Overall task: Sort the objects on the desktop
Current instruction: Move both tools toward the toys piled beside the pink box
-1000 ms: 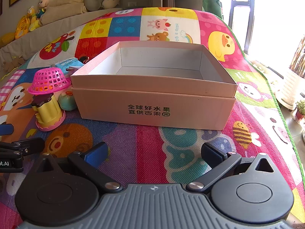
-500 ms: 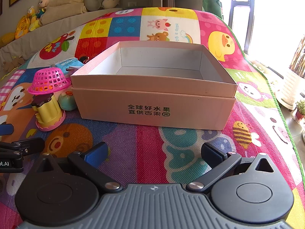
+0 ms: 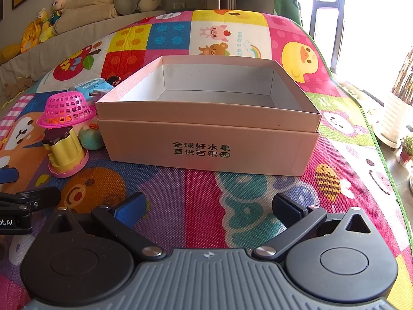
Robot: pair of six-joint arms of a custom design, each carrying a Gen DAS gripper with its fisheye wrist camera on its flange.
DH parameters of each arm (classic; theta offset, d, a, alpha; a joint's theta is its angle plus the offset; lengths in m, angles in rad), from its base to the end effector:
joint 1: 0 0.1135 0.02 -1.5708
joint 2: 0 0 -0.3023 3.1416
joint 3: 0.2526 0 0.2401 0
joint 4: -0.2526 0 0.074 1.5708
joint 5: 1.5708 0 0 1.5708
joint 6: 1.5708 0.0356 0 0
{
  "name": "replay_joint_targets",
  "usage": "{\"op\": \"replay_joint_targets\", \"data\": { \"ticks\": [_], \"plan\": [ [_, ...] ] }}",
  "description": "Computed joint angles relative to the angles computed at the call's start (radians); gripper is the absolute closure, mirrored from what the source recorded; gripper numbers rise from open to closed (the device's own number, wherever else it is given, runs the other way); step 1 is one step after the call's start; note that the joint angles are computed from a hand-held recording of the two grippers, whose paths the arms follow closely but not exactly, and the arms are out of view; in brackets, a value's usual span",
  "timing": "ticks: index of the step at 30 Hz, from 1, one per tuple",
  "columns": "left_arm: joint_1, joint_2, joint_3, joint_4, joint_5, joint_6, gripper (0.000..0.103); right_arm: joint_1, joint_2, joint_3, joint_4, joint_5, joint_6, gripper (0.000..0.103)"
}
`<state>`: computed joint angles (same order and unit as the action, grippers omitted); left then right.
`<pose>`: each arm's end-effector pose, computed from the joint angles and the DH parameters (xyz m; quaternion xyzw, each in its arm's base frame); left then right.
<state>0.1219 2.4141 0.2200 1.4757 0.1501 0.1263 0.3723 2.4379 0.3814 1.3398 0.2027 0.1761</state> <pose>0.2399 0.0240 0.0189 0.0330 0.9079 -0.0167 0.4175 0.2607 0.0941 0.0040 -0.0470 0.9053 0.0229 0.4216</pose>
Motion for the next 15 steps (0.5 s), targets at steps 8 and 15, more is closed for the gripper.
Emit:
{"op": "replay_joint_targets", "data": {
  "ticks": [8,15],
  "plan": [
    [0.000,0.000,0.000,0.000,0.000,0.000,0.000,0.001,-0.016,0.000,-0.017,0.001,0.001,0.000],
    [-0.007,-0.027,0.007,-0.051,-0.014,-0.001,0.000,0.001,-0.036,0.006,-0.057,0.000,0.005,0.000]
  ]
}}
